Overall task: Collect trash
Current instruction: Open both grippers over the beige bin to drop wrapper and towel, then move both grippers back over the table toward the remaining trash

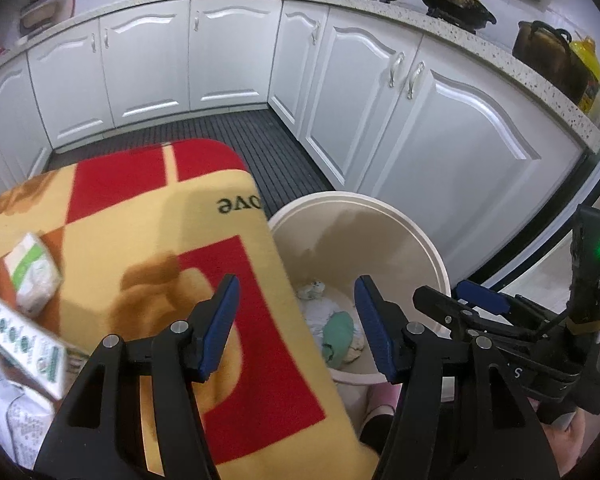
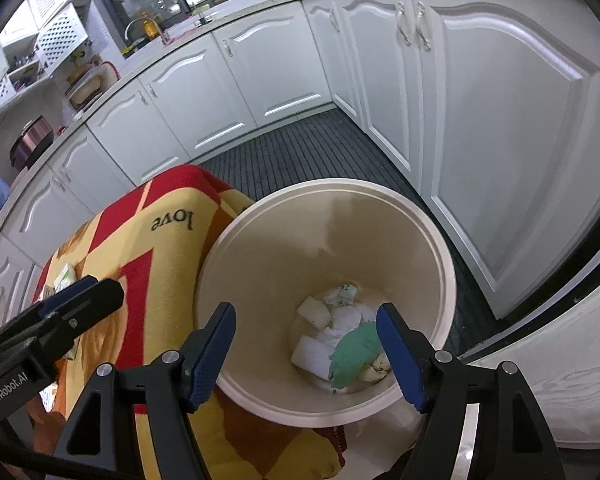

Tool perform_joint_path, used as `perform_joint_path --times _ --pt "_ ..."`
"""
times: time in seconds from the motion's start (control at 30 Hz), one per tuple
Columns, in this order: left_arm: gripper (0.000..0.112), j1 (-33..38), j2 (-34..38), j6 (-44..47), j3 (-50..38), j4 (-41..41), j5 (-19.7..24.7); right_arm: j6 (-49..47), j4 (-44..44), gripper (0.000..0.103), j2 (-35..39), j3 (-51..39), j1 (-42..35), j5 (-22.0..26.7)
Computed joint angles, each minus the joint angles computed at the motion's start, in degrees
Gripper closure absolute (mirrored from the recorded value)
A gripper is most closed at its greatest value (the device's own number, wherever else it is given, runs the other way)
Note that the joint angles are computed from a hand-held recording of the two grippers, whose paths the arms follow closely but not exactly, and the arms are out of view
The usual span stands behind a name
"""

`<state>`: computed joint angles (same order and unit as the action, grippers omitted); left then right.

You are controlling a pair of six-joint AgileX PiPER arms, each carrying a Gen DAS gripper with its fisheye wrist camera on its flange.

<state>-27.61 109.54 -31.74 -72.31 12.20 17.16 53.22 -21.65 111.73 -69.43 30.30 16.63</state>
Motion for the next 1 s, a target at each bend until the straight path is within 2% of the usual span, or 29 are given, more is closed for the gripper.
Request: perform_joint_path --times 0.1,0.27,0.57,0.7,0.83,1.0 --pt "0.054 0.51 -2.79 -4.29 3.04 4.21 -0.38 0.87 -0.91 0.033 -0.33 -0.62 1.42 0.89" --pt "0.054 3.1 -9.21 -3.86 9.66 4.07 -1.03 0.72 -1.27 0.032 -1.0 -2.33 4.5 2.18" --pt "0.054 14.41 -22.86 5.49 21.76 -0.34 0.3 -8.38 6.92 0.031 3.16 -12.18 10.66 5.73" --pt "0.054 24.16 -27.55 18.94 26.46 -10.27 1.34 -14.42 12.97 0.027 6.62 -19.01 12.93 8.21" --pt "0.054 36.35 -30.81 36.48 31.11 -22.63 2.14 -17.22 14.48 0.027 10.7 -26.97 15.59 11.83" --pt "0.054 45.51 -29.6 49.29 33.18 -30.48 1.39 -20.36 15.82 0.026 16.71 -38.08 18.1 17.47"
